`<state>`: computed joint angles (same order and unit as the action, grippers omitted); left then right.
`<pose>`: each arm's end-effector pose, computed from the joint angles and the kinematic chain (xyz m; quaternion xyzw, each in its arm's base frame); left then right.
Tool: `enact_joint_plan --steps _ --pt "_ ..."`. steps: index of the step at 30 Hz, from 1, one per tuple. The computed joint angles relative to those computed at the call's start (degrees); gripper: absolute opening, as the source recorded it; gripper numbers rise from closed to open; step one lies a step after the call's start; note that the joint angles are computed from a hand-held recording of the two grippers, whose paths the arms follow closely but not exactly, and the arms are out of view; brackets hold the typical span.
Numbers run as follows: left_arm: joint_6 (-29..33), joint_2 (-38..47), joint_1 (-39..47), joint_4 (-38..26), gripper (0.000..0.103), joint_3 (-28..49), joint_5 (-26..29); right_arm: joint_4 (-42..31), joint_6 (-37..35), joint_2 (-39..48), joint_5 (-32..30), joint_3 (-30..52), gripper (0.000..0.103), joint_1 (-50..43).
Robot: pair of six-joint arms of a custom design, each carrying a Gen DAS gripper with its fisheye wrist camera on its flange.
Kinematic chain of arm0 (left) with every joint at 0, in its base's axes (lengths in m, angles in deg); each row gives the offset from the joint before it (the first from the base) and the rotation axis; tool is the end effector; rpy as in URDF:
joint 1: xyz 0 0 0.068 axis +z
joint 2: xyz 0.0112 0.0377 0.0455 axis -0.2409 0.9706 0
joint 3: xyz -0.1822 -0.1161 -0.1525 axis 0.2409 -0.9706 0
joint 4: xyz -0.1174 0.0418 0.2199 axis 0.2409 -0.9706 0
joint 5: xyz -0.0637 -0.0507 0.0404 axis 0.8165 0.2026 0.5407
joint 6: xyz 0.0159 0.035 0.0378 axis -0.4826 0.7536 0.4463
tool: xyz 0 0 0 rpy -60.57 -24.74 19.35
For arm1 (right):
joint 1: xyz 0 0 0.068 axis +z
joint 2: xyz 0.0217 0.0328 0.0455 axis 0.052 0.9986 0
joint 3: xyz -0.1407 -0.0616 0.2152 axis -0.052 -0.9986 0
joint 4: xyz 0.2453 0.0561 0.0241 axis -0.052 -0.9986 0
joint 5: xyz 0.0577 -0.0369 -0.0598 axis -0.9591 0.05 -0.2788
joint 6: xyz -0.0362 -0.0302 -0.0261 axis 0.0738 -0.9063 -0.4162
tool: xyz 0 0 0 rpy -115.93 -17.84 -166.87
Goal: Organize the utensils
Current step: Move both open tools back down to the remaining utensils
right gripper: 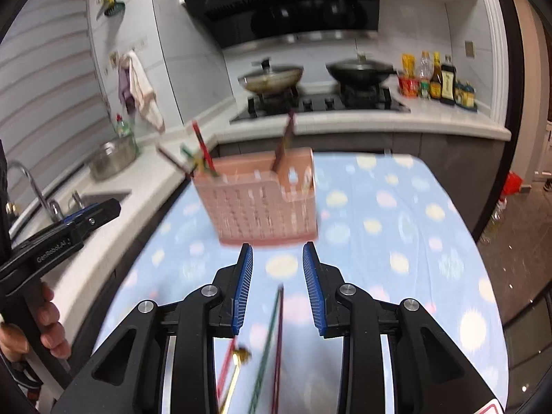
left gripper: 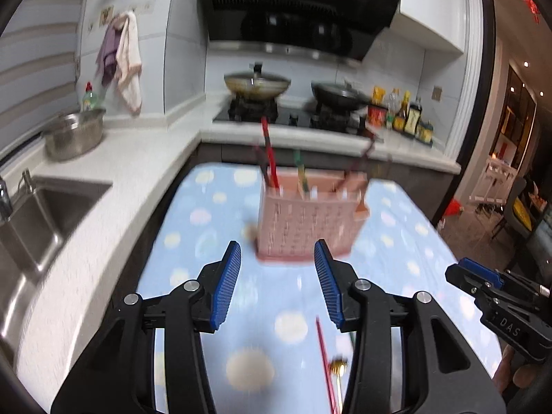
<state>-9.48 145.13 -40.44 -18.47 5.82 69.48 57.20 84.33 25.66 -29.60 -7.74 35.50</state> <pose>0.3656 -0.1901 0.1941 0.2460 0.8490 -0.1926 0.4261 0.2395 0.1287 0.1747 0.2126 0.8773 -0.0076 0.4302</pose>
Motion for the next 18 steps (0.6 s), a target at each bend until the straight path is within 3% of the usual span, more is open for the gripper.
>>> enact_joint_plan --steps 9,18 --pt "2.71 -3.1 -1.62 6.47 0.042 -21.8 0.05 0.28 20.44 10.05 -0.11 -6.84 0.03 12.73" --pt "1.33 -2.3 -5.21 10.63 0.042 -31.76 -0.19 3.77 25.18 18.66 -2.02 -6.18 0.03 18.16"
